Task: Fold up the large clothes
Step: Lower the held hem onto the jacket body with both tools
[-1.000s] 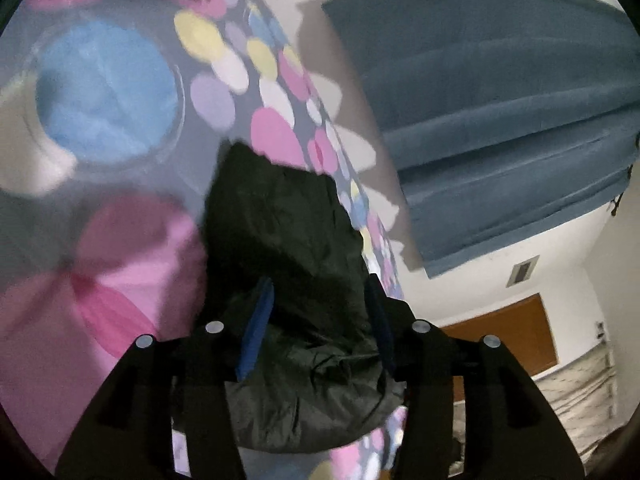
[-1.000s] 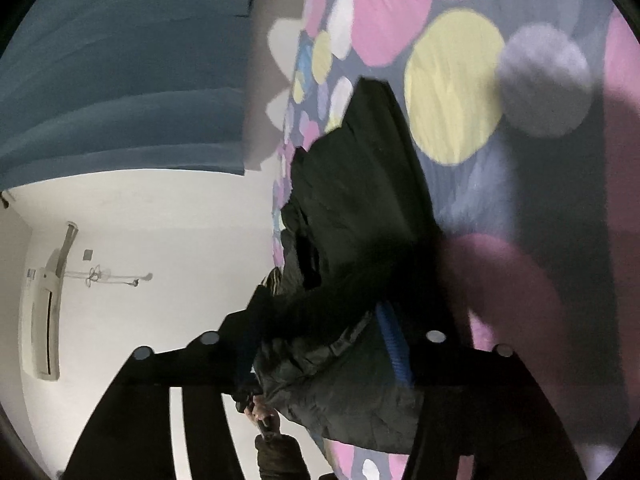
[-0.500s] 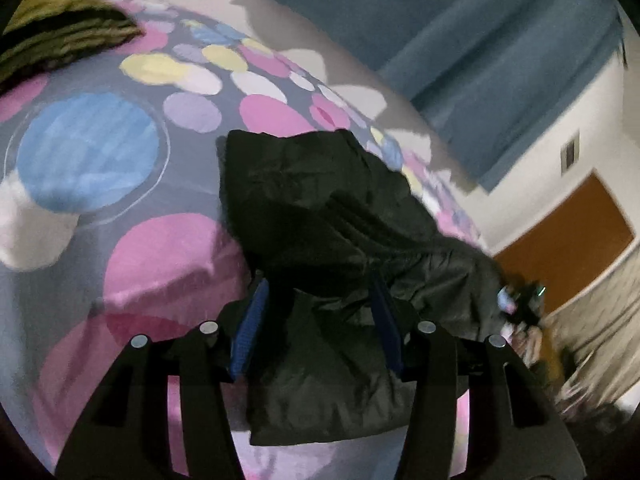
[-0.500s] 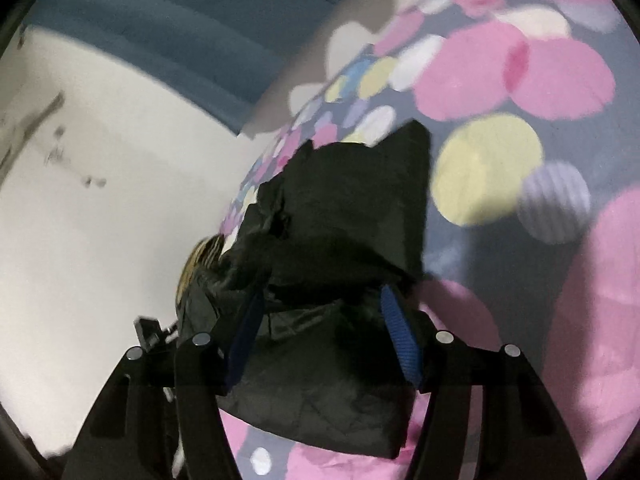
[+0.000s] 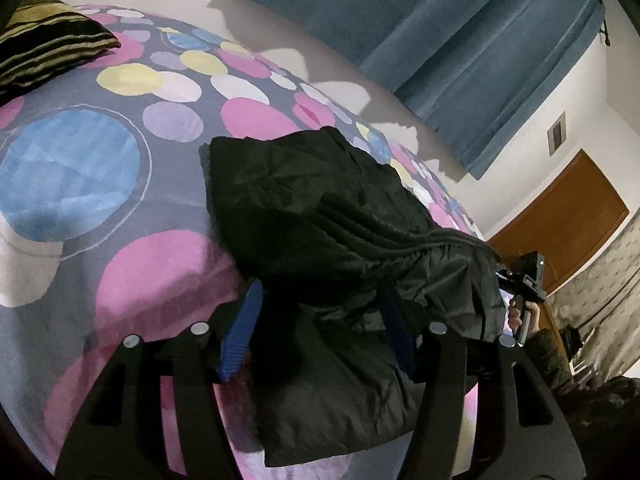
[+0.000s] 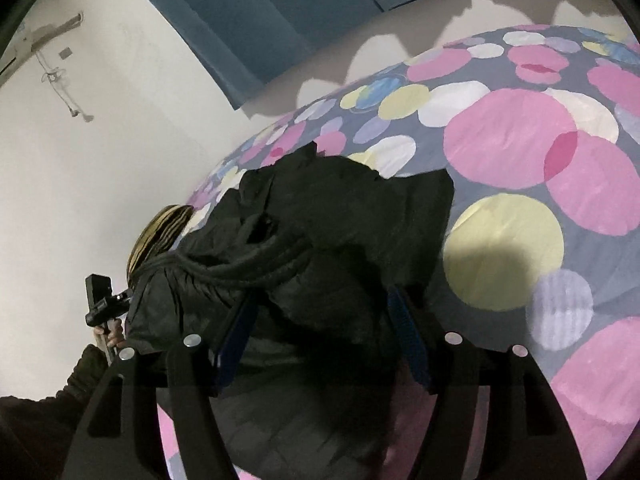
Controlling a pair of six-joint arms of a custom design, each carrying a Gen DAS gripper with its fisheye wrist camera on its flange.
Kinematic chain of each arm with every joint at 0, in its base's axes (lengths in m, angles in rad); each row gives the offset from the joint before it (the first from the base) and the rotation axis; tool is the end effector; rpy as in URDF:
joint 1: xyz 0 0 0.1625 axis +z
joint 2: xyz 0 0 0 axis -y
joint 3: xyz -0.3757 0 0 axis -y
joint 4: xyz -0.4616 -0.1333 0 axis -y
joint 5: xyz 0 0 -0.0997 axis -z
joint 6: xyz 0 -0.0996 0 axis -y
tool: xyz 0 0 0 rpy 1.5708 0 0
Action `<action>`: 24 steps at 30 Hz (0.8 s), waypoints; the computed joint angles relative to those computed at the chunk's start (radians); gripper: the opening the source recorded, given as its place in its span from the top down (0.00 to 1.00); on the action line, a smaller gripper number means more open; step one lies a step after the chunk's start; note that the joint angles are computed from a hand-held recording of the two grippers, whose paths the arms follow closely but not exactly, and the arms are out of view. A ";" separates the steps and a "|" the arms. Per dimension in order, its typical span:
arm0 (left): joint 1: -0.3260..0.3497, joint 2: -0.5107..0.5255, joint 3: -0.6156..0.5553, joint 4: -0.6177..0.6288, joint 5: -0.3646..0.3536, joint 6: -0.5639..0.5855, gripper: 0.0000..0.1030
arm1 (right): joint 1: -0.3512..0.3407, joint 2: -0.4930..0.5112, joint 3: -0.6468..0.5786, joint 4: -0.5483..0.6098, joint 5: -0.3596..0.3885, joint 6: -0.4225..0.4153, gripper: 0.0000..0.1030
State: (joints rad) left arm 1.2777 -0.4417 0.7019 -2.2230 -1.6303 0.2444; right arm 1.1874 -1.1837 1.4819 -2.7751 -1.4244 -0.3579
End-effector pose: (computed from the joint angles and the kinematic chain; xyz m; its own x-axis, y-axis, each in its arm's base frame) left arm -0.1427 -0.9136 0.1506 -0.8563 0.5150 -0.0391 0.4887 0.7834 -0.3840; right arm -0.1330 -0.7250 0.3925 -0.9804 0.0465 0.1915 -0.1203 0.6281 -0.7688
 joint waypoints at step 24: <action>-0.045 0.149 -0.216 0.121 0.112 0.092 0.71 | 0.034 0.084 -0.108 0.088 -0.054 -0.067 0.71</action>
State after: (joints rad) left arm 1.2328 -0.2928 0.4857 -2.1022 -1.5181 0.3364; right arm 1.2209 -1.0994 1.3735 -2.6869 -1.4781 -0.4251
